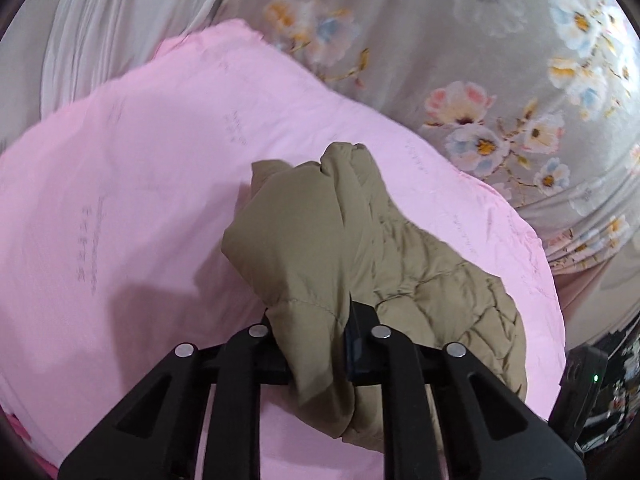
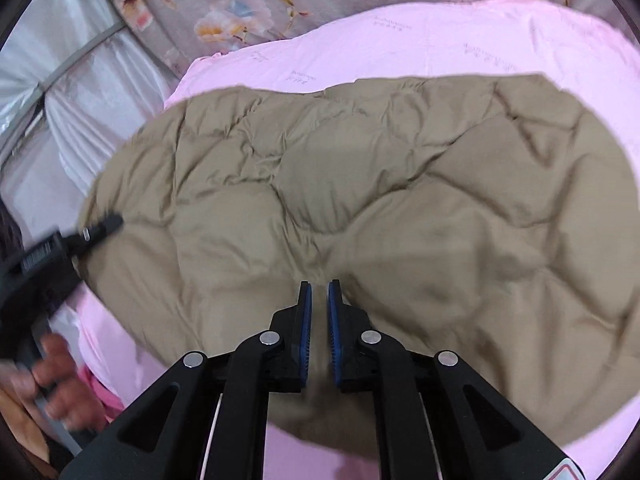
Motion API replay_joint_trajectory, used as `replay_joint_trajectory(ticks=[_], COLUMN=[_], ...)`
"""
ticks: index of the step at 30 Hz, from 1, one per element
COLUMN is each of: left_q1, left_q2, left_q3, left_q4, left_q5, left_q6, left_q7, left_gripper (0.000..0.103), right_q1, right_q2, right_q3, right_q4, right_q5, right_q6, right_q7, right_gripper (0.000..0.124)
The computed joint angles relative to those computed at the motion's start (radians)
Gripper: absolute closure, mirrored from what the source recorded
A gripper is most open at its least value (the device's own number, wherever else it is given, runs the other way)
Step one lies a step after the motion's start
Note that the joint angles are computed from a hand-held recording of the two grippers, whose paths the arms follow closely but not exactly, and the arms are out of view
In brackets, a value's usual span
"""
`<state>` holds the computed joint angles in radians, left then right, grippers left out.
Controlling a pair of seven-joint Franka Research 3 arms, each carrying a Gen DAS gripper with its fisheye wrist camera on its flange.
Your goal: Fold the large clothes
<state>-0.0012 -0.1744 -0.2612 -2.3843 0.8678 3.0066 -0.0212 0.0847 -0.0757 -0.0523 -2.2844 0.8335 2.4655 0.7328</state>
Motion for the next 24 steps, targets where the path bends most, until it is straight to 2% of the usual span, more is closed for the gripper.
replay_joint_trajectory(ticks=[3,6,11,15,18,22,24], left_q1=[-0.011,-0.025,-0.071,-0.144,-0.216,-0.296,-0.313], left_q2=[-0.014,-0.012,0.023,0.113,0.211,0.356,0.432], left_q3=[-0.007,-0.014,-0.049,-0.059,-0.054,-0.068,-0.097], left_q4=[0.026,0.064,0.177,0.323,0.441,0.593,0.658], left_q5=[0.005,0.012,0.034,0.07,-0.007,-0.088,-0.173], left_q6=[-0.021,-0.009,-0.017,-0.019,-0.011,-0.047,-0.068], left_q7=[0.034,0.065,0.16,0.238,0.386,0.555,0.668], left_gripper=[0.091,0.094,0.095,0.096,0.096,0.097,0.097], right_q1=[-0.012,-0.006,-0.029,-0.082,-0.122,-0.167,-0.185], right_q2=[-0.044,-0.021,0.068,0.015,-0.05,-0.101,-0.11], right_q3=[-0.008,-0.004,-0.021,-0.049,-0.081,-0.11,-0.124], right_q4=[-0.034,-0.04,0.014,0.007,-0.017,-0.043,-0.054], right_q5=[-0.078,-0.092,0.086,0.144,0.157,0.118,0.091], right_q6=[-0.049,-0.046,-0.145,-0.222,-0.201,-0.093,-0.049], right_q7=[0.014,0.014,-0.075,-0.121,-0.142,-0.117,-0.102], right_gripper=[0.117,0.117,0.118,0.115,0.115,0.114,0.114])
